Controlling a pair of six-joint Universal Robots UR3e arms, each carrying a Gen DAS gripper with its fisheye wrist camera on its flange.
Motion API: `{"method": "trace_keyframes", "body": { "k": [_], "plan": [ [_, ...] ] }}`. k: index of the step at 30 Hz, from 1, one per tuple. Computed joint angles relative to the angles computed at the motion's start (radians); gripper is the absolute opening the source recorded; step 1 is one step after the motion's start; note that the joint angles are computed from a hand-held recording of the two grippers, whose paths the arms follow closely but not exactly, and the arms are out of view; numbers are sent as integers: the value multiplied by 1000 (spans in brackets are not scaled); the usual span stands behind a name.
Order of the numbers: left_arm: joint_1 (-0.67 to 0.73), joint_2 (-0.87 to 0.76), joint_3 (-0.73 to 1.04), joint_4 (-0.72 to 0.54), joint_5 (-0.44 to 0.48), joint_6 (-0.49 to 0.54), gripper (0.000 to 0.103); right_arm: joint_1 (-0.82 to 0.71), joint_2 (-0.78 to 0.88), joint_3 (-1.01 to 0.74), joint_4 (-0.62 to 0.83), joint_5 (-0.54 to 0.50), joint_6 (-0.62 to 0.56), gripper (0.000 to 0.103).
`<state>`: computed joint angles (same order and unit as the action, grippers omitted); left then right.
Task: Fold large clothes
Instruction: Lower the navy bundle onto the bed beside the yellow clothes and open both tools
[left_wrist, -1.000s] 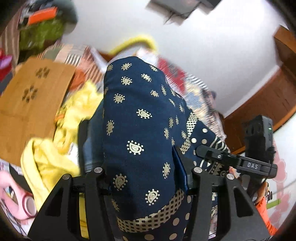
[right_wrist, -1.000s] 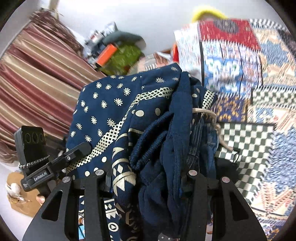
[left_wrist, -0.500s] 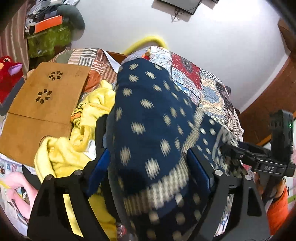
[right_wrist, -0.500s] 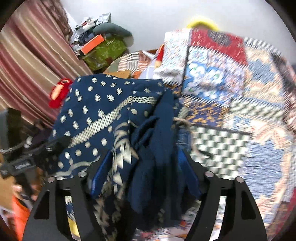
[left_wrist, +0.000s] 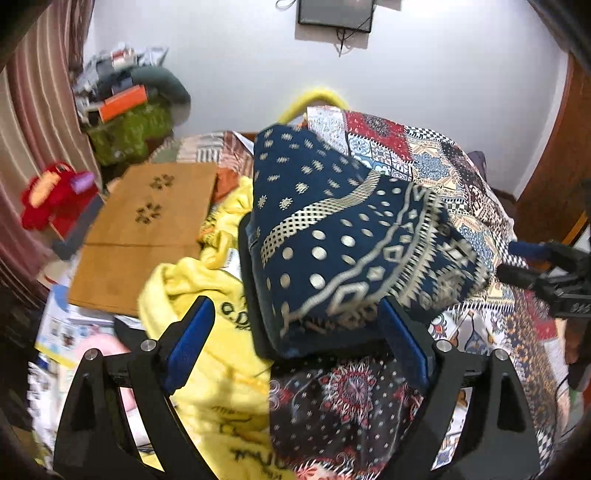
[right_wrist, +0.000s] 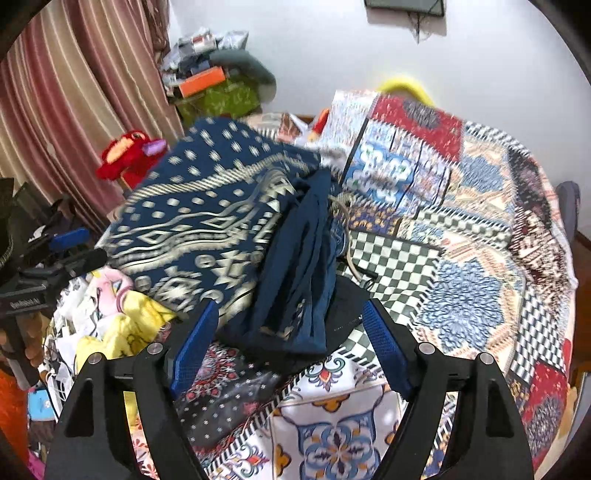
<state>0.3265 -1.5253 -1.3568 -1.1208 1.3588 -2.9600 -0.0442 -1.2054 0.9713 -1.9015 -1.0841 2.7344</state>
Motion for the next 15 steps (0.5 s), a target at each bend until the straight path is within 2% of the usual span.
{"method": "trace_keyframes", "body": {
  "k": [4, 10, 15],
  "plan": [
    [-32, 138, -23, -3, 23, -15, 90, -52, -168, 161, -64, 83, 8, 77],
    [-109, 310, 25, -2, 51, -75, 90, -190, -481, 347, -110, 267, 0, 77],
    [-242, 412, 41, 58, 143, -179, 90, -417, -771, 476, -50, 515, -57, 77]
  ]
}}
